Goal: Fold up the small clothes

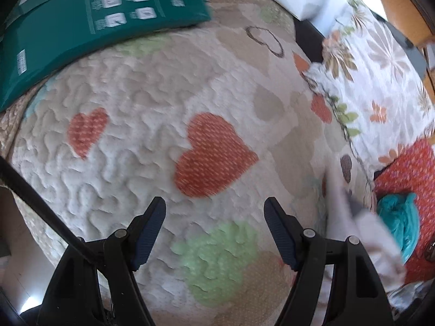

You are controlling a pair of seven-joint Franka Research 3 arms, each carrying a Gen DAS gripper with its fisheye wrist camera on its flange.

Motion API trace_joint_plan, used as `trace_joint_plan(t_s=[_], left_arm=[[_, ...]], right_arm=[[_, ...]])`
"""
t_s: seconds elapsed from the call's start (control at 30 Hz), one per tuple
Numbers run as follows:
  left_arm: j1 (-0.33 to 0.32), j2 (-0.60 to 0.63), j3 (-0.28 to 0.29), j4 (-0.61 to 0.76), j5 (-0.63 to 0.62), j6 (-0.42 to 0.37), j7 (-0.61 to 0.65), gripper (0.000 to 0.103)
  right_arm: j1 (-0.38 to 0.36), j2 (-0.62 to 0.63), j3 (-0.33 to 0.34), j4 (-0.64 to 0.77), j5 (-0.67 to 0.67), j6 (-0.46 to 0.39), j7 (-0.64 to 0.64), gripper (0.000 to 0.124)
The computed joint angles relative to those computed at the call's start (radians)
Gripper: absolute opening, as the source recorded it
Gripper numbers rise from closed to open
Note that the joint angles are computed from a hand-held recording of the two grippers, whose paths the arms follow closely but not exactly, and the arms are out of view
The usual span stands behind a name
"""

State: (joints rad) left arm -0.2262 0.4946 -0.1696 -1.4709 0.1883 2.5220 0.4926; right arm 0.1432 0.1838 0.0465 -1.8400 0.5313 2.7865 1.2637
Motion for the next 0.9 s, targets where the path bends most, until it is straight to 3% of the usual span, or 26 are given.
trace_joint_plan(t_s=[0.13, 0.23, 0.33, 0.47, 0.53, 0.6, 0.67, 0.8, 0.9], left_arm=[[-0.039, 0.064, -0.017, 0.099, 0.021, -0.040, 0.045, 0.073], [-0.079, 0.148, -0.045, 0.227, 0.022, -0.079, 0.138, 0.073], [-0.112, 0.231, -0.074, 0.349, -0.007, -0.111, 0.240, 0.073], [-0.176, 0.351, -0.090, 0.535, -0.047, -0.182, 0.360, 0.073], [-0.212, 0.388, -0.072, 0.601, -0.047, -0.210, 0.385, 0.073], [-0.244, 0.419, -0.054, 0.659, -0.039, -0.229, 0.410, 0.073], [-0.259, 0.429, -0.046, 0.677, -0.038, -0.227, 0.439, 0.073], [-0.277, 0.462, -0.038, 0.738, -0.050, -0.246, 0.469, 0.073], [-0.280, 0.471, -0.049, 0.748, -0.074, -0.245, 0.482, 0.073]], right_arm=[[-0.097, -0.134, -0.051, -0.144, 0.197, 0.036, -0.035, 0.006], [-0.130, -0.197, -0.108, -0.262, 0.068, 0.087, 0.123, 0.006], [-0.174, -0.227, -0.137, -0.343, -0.095, 0.031, 0.283, 0.006], [-0.192, -0.237, -0.146, -0.386, -0.142, -0.051, 0.294, 0.007], [-0.197, -0.260, -0.144, -0.403, -0.164, -0.039, 0.304, 0.011], [-0.204, -0.288, -0.144, -0.418, -0.178, 0.005, 0.323, 0.024], [-0.193, -0.314, -0.153, -0.432, -0.130, 0.060, 0.280, 0.045], [-0.155, -0.250, -0.172, -0.322, 0.015, 0.046, 0.103, 0.054], [-0.164, -0.131, -0.161, -0.164, 0.123, -0.021, -0.024, 0.063]])
